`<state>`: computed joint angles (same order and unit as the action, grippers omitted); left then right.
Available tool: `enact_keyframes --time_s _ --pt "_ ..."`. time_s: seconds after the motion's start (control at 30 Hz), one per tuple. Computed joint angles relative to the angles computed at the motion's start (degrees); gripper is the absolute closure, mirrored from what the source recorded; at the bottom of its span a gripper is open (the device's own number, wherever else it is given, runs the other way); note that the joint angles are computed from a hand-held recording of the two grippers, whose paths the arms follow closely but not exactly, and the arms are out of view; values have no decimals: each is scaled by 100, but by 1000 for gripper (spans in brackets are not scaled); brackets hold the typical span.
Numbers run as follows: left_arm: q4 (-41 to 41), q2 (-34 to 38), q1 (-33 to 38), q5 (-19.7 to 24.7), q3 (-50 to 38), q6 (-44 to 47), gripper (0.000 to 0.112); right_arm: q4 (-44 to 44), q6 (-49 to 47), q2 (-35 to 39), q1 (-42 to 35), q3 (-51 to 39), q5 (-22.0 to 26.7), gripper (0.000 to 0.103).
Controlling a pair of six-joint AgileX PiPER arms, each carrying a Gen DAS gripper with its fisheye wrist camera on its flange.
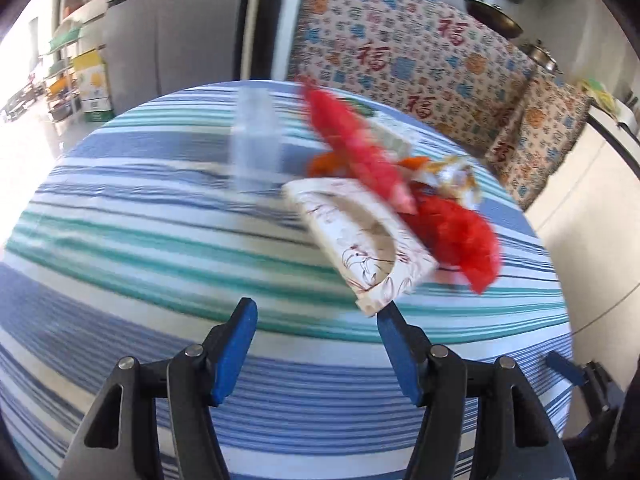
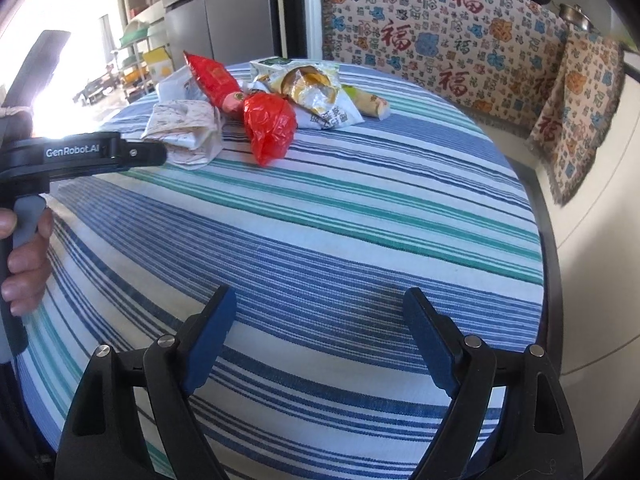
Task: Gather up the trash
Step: 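Return the left tool to the table and grasp the floral paper box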
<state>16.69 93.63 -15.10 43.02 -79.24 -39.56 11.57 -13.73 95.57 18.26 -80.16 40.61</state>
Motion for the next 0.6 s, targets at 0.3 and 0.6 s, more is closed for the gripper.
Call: enact_keyframes --time_s 0.3,0.6 --pt "-1235 -799 628 -527 767 2008 48 -135 164 -44 113 90 -95 12" --pt "841 559 -596 416 -891 1324 39 -154 219 -33 150 112 -164 10"
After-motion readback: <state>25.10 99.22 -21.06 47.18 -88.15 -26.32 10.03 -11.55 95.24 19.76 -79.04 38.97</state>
